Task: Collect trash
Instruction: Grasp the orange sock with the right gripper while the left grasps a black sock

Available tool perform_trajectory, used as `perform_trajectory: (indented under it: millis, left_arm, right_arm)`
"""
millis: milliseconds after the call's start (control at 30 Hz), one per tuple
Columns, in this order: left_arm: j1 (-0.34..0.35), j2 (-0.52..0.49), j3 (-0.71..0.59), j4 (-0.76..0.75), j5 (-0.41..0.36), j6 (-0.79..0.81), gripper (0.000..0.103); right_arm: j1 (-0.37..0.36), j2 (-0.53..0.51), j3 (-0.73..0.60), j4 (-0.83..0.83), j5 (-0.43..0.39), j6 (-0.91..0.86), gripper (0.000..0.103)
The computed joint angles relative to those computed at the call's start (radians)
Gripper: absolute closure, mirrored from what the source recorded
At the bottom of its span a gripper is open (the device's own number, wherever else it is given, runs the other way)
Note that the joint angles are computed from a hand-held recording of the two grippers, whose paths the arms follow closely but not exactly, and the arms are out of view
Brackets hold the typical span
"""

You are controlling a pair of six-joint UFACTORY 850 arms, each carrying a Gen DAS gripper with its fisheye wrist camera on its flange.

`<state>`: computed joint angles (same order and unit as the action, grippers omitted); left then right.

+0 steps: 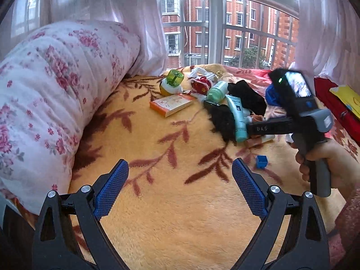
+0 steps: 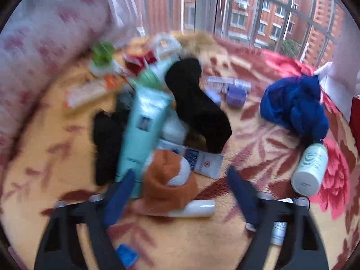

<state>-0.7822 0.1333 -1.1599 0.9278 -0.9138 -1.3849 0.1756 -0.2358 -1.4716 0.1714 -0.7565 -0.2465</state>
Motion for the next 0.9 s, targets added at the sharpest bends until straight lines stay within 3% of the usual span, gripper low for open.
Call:
perform_trajectory:
  millis: [100,233,433,533,667,767,900]
  left_arm:
    - [0.018,0.012,0.015,-0.013,0.029,-0.011,0.012]
    - [0.022,0.013,0.03,0.005,0.043,-0.033,0.012]
    - [0.042,-0.029,0.018,0.022,0.128,-0.04,0.012]
    - [0.093,-0.105,-0.065,-0.07,0.218,0.066,0.012]
    - [0.148,-0.273,-0.242,-0.189,0.209,0.238,0.012]
    - [0.212,-0.405,-0.396,-0.376,0.188,0.395,0.012]
    - [0.28,-0.503,-0.497,-0.569,0.177,0.477,0.016]
  right_arm:
    - [-0.005,0.028,0.033,0.023,0.019,-0.025,0.074]
    - [-0.051,0.149,0.11,0.169,0.038,-0.127,0.075]
    - [-0.197,0.386,0.29,0.586,0.004,-0.418,0.075]
    - [-0.237,0.482,0.353,0.686,0.016,-0.518,0.074]
    - [-0.271,0.529,0.366,0.803,-0.023,-0.626,0.074]
    - [-0.277,0.528,0.359,0.851,-0.036,-0.687,0.073]
    - [-0.296,0.529,0.368,0.885,-0.058,-0.725,0.072]
